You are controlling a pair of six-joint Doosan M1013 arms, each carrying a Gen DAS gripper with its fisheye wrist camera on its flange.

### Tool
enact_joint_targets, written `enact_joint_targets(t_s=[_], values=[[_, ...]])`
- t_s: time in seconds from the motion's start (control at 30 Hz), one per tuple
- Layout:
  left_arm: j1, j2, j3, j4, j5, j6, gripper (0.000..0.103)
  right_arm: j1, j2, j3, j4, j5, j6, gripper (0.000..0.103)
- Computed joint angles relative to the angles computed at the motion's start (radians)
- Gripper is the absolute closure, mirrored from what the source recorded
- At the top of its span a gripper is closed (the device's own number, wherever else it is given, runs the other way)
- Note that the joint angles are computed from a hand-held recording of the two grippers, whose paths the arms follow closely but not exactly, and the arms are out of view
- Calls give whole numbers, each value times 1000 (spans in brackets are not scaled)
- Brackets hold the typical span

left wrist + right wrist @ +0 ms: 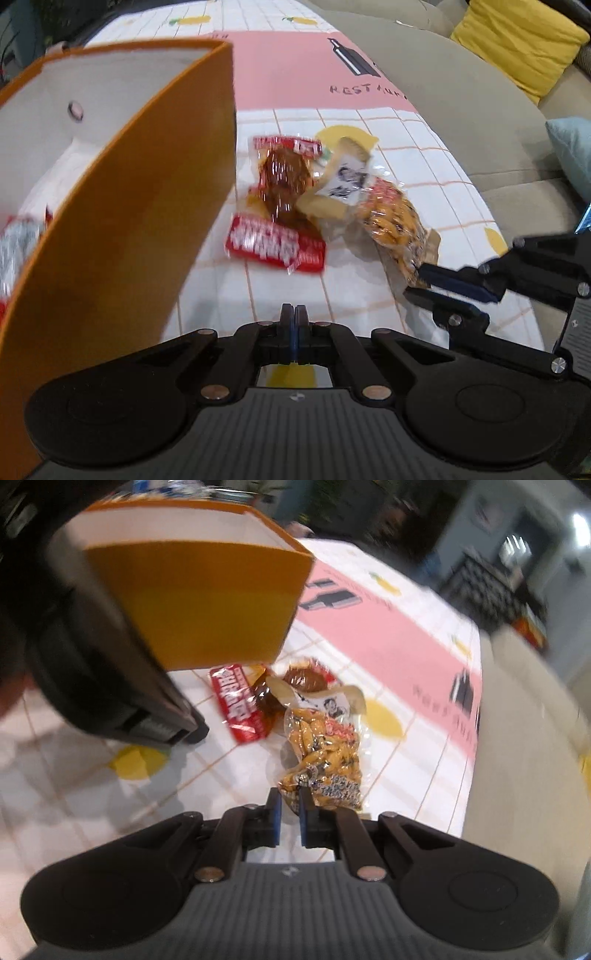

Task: Organize snacks
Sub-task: 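Position the right tool over the clear spicy bean bag while left tool nears the red meat packet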

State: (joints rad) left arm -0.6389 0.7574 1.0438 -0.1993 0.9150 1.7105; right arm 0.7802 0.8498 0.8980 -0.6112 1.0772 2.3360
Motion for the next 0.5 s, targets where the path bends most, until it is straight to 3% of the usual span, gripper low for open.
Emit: enact_joint_targets(t_s=[0.17,0.27,0.33,0.4,0.5], values=[[7,-35,58,-47,-11,32,103,4,-25,10,119,12,134,96],[6,-43,68,-53,-19,39,103,3,-52,50,163,-33,187,94],[6,-54,78,-51,-34,43,102,1,-72,79,193,-72,217,84],[7,-63,86,-49,-53,47,99,-1,-90,108,209,-113,253,82],[8,-71,88,-40,-76,56,92,-2,-119,154,183,-175,332,65]])
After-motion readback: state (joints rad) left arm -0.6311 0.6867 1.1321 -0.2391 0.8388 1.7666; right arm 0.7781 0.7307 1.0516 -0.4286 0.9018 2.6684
